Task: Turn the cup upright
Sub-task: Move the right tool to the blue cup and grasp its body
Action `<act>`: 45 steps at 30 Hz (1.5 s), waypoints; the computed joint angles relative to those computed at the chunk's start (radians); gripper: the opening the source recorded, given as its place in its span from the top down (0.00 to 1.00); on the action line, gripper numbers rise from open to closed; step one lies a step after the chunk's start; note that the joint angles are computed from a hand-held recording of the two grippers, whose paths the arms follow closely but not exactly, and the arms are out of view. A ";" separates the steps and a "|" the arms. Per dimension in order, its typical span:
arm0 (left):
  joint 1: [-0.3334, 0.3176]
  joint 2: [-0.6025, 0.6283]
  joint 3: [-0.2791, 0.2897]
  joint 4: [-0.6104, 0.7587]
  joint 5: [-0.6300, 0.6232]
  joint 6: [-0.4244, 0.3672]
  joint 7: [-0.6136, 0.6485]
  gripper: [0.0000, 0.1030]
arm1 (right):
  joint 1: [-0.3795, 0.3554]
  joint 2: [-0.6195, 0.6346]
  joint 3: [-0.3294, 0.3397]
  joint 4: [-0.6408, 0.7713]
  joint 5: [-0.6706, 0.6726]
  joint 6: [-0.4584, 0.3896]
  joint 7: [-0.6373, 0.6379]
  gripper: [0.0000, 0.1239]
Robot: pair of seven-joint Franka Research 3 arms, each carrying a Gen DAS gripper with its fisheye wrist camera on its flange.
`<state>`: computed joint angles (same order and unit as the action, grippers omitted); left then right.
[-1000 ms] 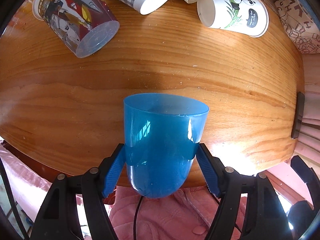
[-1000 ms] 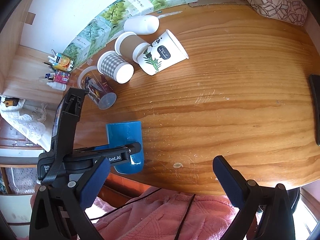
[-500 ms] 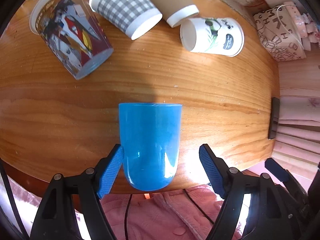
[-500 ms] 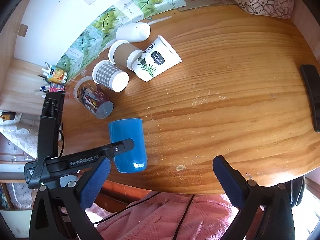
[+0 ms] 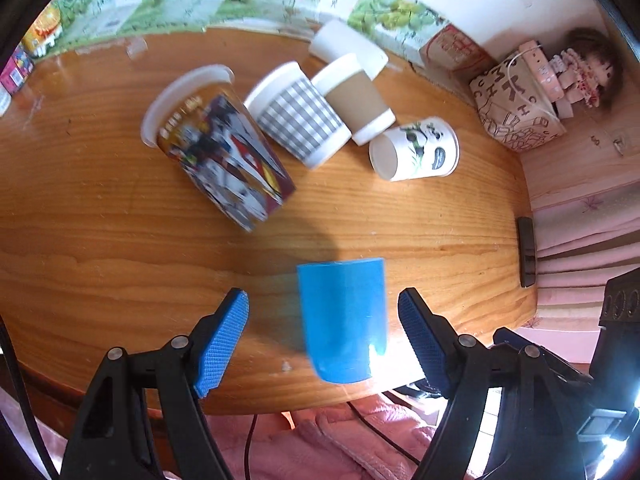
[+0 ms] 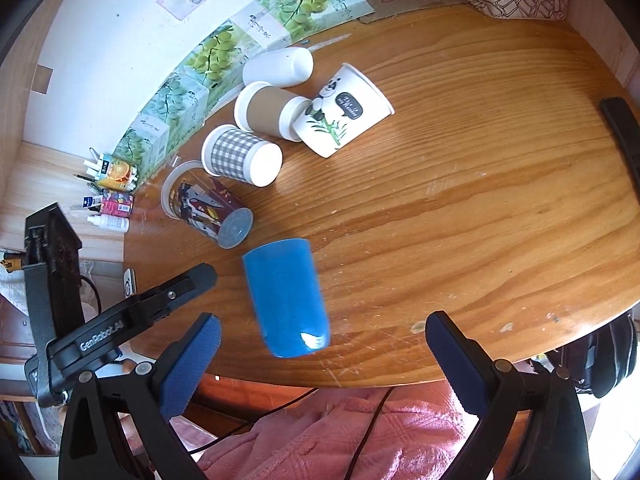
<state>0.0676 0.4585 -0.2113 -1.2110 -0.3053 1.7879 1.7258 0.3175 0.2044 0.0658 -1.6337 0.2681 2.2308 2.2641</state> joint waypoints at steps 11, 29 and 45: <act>0.043 -0.111 0.011 -0.186 -0.061 0.269 0.171 0.22 | 0.079 0.027 -0.009 -0.030 -0.152 0.174 0.201 0.17; 0.084 -0.191 0.047 -0.318 -0.122 0.428 0.359 0.22 | 0.193 0.098 -0.078 -0.044 -0.559 0.351 0.419 0.17; 0.109 -0.254 0.059 -0.412 -0.272 0.536 0.460 0.22 | 0.215 0.199 -0.086 0.070 -0.636 0.242 0.343 0.21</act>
<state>0.1762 0.2050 -0.1527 -1.6225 -0.5777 2.3243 2.1863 0.5322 0.4038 -0.0200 -1.5640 -0.3676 2.4725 2.6071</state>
